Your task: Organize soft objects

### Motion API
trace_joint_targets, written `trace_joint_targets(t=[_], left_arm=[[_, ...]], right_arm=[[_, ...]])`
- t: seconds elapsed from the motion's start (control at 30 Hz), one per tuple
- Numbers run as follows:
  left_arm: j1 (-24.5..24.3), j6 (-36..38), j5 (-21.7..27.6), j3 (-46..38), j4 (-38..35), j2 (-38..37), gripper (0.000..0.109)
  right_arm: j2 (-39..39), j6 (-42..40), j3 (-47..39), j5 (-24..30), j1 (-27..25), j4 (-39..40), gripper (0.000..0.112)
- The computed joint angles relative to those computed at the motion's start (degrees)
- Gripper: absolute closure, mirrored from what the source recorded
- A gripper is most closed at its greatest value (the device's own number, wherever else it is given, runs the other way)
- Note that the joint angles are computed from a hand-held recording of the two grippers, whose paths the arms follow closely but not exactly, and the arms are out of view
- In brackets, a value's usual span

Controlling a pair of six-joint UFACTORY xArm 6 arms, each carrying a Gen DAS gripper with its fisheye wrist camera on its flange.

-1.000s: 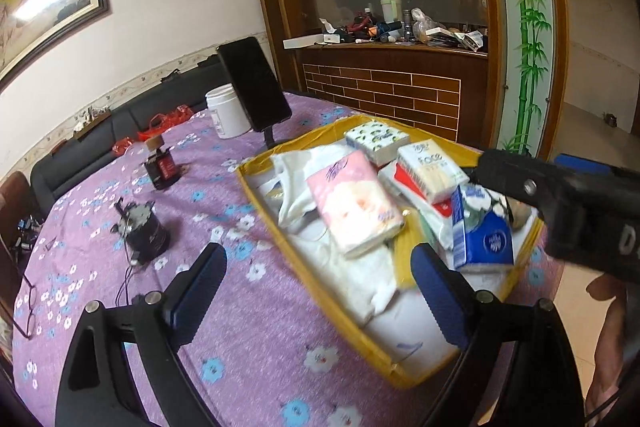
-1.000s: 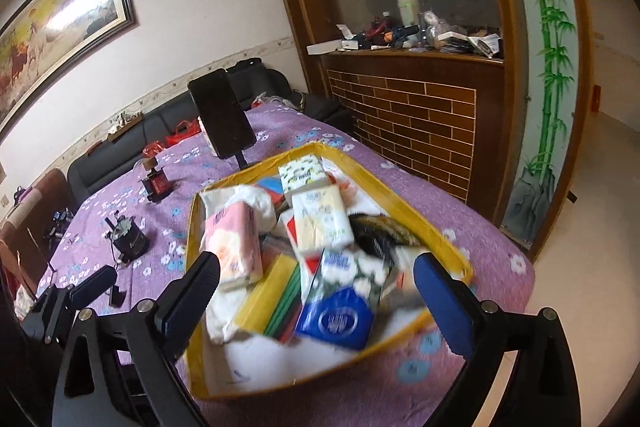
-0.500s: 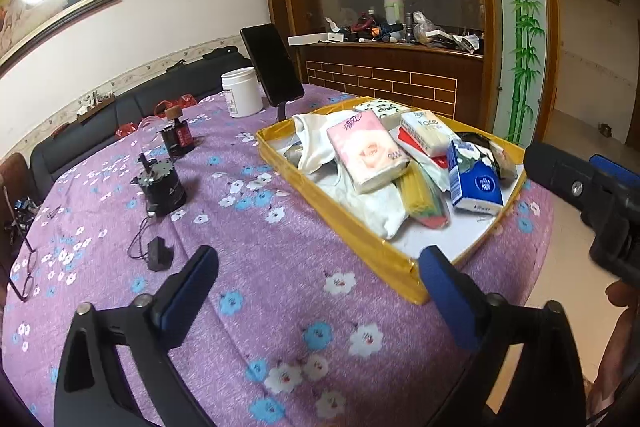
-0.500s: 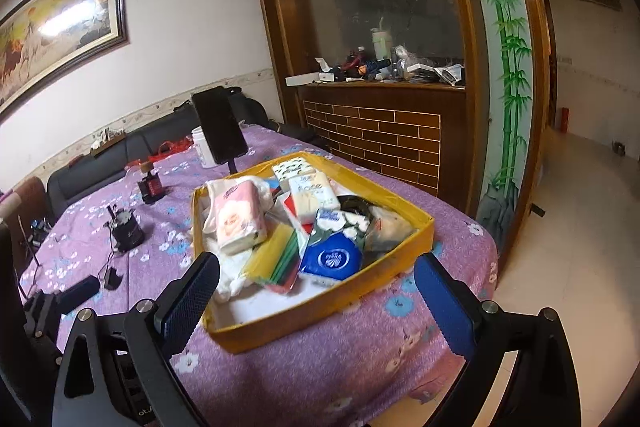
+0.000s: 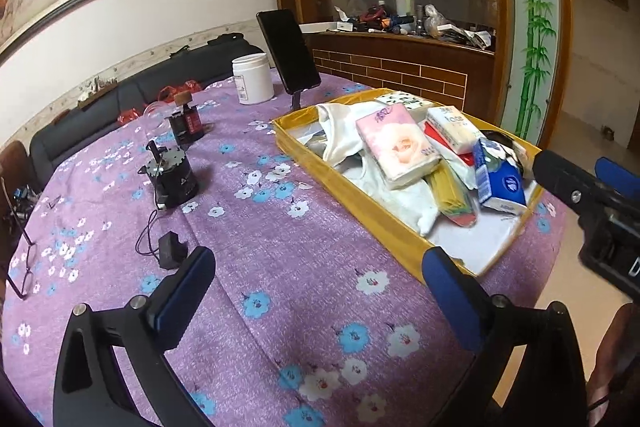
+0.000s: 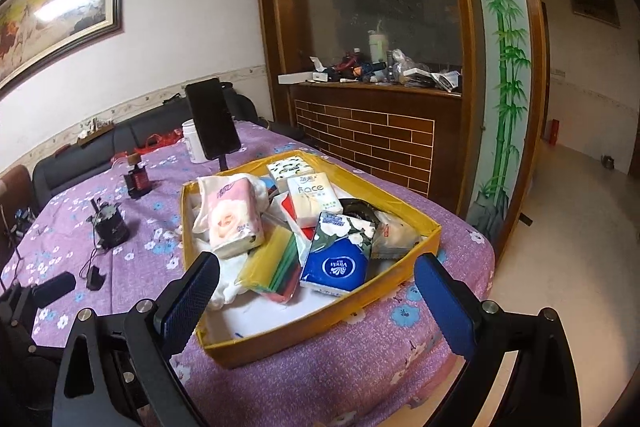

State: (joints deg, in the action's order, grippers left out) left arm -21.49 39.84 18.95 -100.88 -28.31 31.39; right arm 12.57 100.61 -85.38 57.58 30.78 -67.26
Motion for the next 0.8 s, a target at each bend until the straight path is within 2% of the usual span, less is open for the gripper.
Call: trace_joint_targets(t=[0.07, 0.13, 0.2, 0.27, 0.33, 0.4, 0.47, 0.6, 0.8], left_arm=[[0.02, -2.43, -0.88, -1.01, 3.11, 1.20, 0.006], [0.06, -9.27, -3.18, -1.13, 11.62, 2.13, 0.006], [-0.01, -11.38, -4.06, -1.24, 14.79, 2.49, 0.006], [-0.09, -9.81, -3.14, -1.41, 13.62, 2.50, 0.006], [0.05, -8.49, -0.09, -2.71, 11.57, 3.12, 0.006], [0.13, -8.80, 1.00, -3.47, 12.28, 3.51, 0.006], [0.28, -10.58, 0.43, -3.55, 12.94, 3.66, 0.006], [0.48, -12.47, 1.12, -4.40, 13.82, 4.21, 0.006], [-0.05, -10.82, -1.50, -2.23, 14.26, 3.29, 0.006]], right_arm=[[0.40, 0.94, -0.16, 0.14, -0.37, -0.23, 0.013], [0.49, 2.20, 0.39, -0.73, -0.71, -0.32, 0.013], [0.67, 3.15, 0.70, -1.05, -0.69, -0.27, 0.013], [1.48, 3.78, 0.13, 1.17, 0.08, -0.26, 0.013], [2.05, 4.17, -0.29, 2.93, 0.65, -0.41, 0.012], [2.49, 4.35, -0.42, 3.39, 0.77, 0.15, 0.012], [2.95, 3.82, -0.79, 3.08, 0.54, 0.91, 0.011], [3.96, 3.11, -2.43, 5.92, 1.08, 0.02, 0.011], [4.21, 3.05, -2.80, 5.21, 0.95, -0.94, 0.011]])
